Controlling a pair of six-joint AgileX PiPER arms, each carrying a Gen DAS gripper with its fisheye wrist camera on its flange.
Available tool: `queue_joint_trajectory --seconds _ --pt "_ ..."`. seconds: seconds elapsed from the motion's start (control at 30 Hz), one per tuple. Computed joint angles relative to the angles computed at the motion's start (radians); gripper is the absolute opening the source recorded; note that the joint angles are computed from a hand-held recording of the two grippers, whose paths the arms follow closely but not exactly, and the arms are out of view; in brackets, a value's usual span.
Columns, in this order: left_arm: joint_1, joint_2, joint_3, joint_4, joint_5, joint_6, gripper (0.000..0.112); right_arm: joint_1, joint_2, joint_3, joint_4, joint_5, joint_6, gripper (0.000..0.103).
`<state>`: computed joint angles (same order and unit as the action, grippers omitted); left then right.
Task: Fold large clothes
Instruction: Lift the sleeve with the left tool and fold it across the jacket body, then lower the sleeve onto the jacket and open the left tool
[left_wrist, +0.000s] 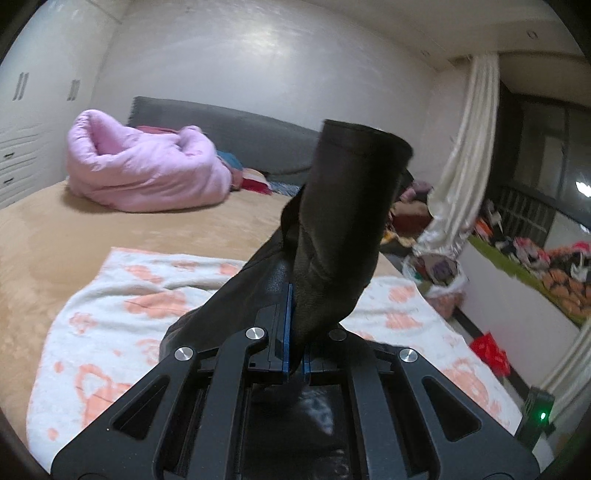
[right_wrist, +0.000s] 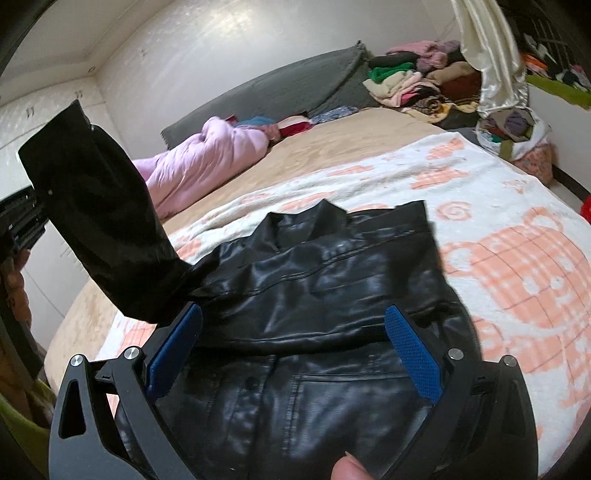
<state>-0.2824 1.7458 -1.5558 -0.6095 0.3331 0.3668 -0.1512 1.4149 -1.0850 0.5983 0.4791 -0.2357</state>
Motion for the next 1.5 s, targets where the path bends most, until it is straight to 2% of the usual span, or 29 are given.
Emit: queue_joint_trajectory --seconds 0.37,0.5,0.73,0.9,0.97,1.07,1.1,1.17,1.2,1.3,1.37,1.5 --pt "-0.141 0.116 -0.093 0.239 0.055 -0.172 0.000 -0.214 -0.041 0.073 0.214 0.047 -0.181 0.099" --pt "-0.182 0.162 -0.097 0.271 0.068 -0.186 0.000 -0.278 -0.044 0.091 0.261 0.063 -0.226 0.099" --pt "-0.238 0.237 -0.069 0.273 0.074 -0.145 0.000 -0.329 -0.033 0.107 0.295 0.073 -0.239 0.099" --pt "-0.281 0.297 -0.042 0.348 0.064 -0.166 0.002 -0.336 -0.019 0.113 0.293 0.082 -0.230 0.099" --pt "-0.301 0.319 -0.031 0.425 0.062 -0.211 0.003 -0.336 -0.009 0.112 0.307 0.090 -0.246 0.099" --pt "-0.326 0.342 -0.024 0.531 0.079 -0.278 0.012 -0.326 0.010 0.103 0.320 0.105 -0.261 0.099" --pt "-0.331 0.350 -0.028 0.560 0.088 -0.298 0.021 -0.317 0.021 0.097 0.321 0.111 -0.261 0.099" --pt "-0.342 0.352 -0.007 0.604 0.082 -0.318 0.030 -0.311 0.040 0.088 0.341 0.138 -0.276 0.099" --pt "-0.342 0.348 0.005 0.596 0.075 -0.306 0.041 -0.305 0.056 0.079 0.348 0.159 -0.280 0.099" --pt "-0.358 0.331 0.042 0.630 0.069 -0.324 0.065 -0.279 0.107 0.050 0.350 0.206 -0.258 0.099" --pt "-0.364 0.311 0.083 0.631 0.052 -0.316 0.074 -0.266 0.139 0.034 0.387 0.235 -0.272 0.099" --pt "-0.348 0.255 0.169 0.518 0.022 -0.212 0.076 -0.253 0.216 -0.001 0.482 0.300 -0.281 0.099"
